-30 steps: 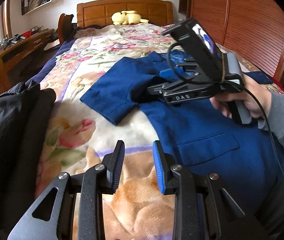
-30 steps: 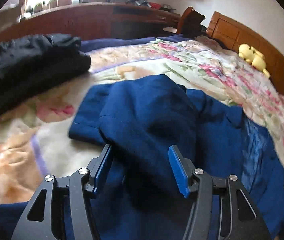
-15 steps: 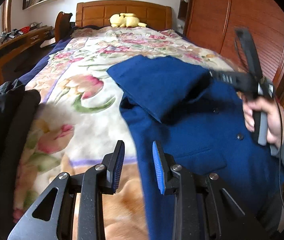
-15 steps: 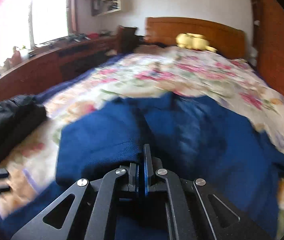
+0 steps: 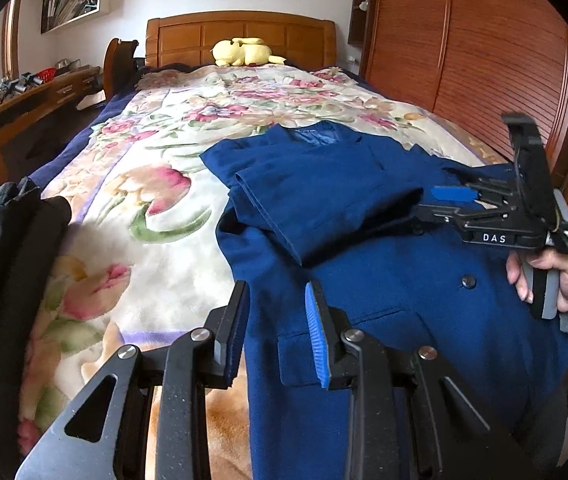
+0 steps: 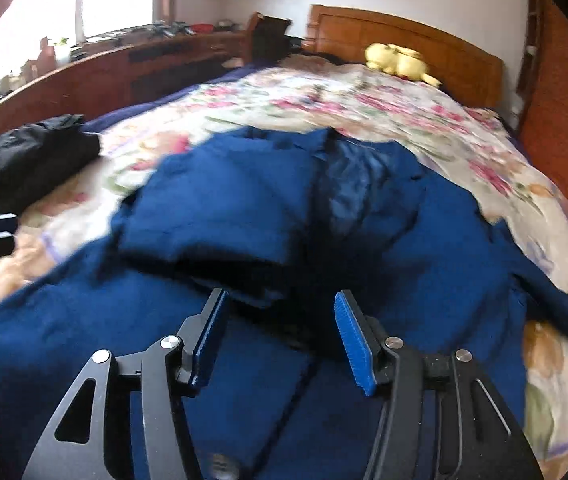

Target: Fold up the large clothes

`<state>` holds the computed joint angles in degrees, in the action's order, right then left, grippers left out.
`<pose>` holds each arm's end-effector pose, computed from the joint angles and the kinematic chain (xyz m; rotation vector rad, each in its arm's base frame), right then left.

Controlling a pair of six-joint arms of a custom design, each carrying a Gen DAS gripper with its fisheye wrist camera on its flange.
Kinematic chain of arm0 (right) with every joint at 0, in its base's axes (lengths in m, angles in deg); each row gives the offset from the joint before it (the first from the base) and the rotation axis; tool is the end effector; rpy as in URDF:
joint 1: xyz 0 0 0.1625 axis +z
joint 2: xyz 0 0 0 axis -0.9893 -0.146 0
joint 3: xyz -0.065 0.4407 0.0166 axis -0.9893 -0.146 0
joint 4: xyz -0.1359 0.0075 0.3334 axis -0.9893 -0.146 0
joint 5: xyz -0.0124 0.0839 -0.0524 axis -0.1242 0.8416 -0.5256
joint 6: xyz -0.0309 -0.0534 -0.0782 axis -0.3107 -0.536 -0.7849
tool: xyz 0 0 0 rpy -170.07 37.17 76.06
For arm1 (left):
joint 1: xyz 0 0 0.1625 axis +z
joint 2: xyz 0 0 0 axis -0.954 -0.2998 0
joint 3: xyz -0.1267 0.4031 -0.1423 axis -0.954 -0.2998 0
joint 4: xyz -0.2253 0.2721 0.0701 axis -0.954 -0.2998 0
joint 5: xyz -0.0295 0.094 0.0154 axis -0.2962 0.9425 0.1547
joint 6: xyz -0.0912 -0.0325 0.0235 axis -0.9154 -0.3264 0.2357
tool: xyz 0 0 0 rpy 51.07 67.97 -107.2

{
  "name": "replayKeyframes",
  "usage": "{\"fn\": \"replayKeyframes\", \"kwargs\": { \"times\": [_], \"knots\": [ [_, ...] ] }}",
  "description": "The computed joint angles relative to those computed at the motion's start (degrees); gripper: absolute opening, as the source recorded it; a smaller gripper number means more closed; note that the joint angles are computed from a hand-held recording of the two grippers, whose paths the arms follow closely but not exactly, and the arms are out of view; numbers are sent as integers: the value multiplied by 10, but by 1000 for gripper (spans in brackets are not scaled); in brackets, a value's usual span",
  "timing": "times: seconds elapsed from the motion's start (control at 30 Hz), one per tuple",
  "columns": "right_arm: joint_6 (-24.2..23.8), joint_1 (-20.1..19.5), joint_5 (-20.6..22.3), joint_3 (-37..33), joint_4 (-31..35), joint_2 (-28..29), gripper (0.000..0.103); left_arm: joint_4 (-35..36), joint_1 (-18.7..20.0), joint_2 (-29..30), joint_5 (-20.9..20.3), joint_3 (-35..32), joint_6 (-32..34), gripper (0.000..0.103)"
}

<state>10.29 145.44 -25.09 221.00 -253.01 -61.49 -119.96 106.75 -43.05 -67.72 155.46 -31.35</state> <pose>-0.0711 -0.4375 0.2808 0.6255 -2.1154 0.9279 -0.2762 -0.4199 -0.0312 1.0246 2.4318 -0.7617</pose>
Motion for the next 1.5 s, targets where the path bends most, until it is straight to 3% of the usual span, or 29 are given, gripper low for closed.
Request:
{"fn": "replayKeyframes", "kwargs": {
  "times": [0.1, 0.2, 0.3, 0.37, 0.53, 0.7, 0.73, 0.77, 0.8, 0.83, 0.87, 1.0, 1.2, 1.43, 1.5],
  "knots": [
    [-24, 15, 19, -2, 20, 8, 57, 1, -3, -4, 13, 9, -11, 30],
    [-44, 49, -3, -6, -26, 48, 57, 1, -2, -10, 20, 22, -23, 30],
    [-36, 61, -3, -30, 26, 59, 57, -11, -4, -10, 31, 37, -25, 30],
    [-31, 71, -25, -56, 31, 80, 57, -18, -6, -9, 37, 46, -28, 30],
    [-34, 88, -78, -108, 146, 100, 57, -32, 1, -14, 28, 66, -40, 30],
    [-73, 96, -139, -127, 114, 138, 56, -32, 3, -12, 33, 72, -47, 30],
    [-75, 95, -140, -127, 106, 139, 54, -30, 3, -12, 34, 72, -48, 30],
    [-74, 92, -135, -124, 99, 138, 38, -28, 2, -13, 36, 72, -51, 30],
    [-73, 90, -130, -123, 88, 139, 30, -27, 2, -13, 36, 72, -53, 30],
    [-71, 85, -120, -116, 71, 134, 18, -28, 1, -12, 35, 72, -54, 30],
    [-62, 75, -98, -106, 71, 120, 16, -29, -1, -12, 34, 73, -54, 30],
    [-15, 24, 18, -52, 38, 52, 13, -48, -8, -5, 26, 72, -49, 30],
    [39, -72, 143, 41, -54, -43, 13, -47, -19, 8, 13, 52, -48, 30],
    [91, -251, 299, 144, -53, -154, 13, -27, -34, 19, 4, 30, -44, 30],
    [93, -329, 371, 181, -48, -187, 13, -20, -36, 19, 0, 27, -45, 30]
  ]
}}
